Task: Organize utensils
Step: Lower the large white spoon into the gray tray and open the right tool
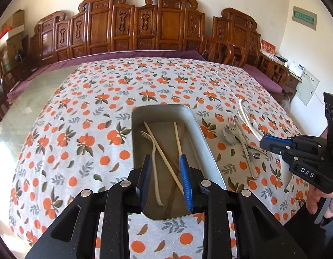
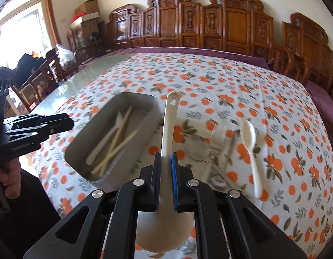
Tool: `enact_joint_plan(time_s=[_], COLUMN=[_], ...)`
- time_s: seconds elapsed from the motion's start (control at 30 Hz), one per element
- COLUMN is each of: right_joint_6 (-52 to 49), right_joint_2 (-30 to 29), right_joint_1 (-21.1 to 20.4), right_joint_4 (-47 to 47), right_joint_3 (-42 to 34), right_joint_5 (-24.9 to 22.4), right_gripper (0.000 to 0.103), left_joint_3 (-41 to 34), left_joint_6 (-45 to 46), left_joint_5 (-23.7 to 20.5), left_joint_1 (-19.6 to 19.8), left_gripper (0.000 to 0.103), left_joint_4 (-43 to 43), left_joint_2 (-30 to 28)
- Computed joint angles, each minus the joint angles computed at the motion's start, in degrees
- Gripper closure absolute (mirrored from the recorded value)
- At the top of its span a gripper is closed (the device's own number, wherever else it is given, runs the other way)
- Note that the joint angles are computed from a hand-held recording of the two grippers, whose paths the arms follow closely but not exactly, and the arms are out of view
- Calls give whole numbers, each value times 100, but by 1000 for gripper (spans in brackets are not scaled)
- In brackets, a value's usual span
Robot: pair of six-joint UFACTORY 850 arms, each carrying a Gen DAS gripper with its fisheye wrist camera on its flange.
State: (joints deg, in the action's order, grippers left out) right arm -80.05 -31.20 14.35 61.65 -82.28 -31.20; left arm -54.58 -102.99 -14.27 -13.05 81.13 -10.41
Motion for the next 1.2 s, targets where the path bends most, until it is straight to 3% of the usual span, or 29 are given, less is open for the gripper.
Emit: enact_joint_plan(time_s=[0.33, 0.5, 0.57, 0.73, 1.2], right_joint_6=[400, 596, 713, 1007, 2289], right_joint_2=[-57, -174, -248, -450, -1084], right_joint_1=[404, 576, 646, 815, 1117], right_joint_4=[-249, -311, -366, -519, -1479], right_joint_3=[-312, -547, -656, -909, -1396], right_joint_5=[-136, -204, -220, -188, 37], right_gripper=[93, 93, 93, 93, 93], left_joint_3=[222, 306, 336, 366, 366], left_joint_6=[-293, -376, -480, -637, -509], left_joint_5=[26, 84, 50, -90, -111], left_joint_1=[200, 356, 406, 542, 646], left_gripper=[76, 63, 43, 29, 28], left_joint_4=[299, 321, 382, 474, 246], left_joint_2=[233, 292, 299, 246, 180])
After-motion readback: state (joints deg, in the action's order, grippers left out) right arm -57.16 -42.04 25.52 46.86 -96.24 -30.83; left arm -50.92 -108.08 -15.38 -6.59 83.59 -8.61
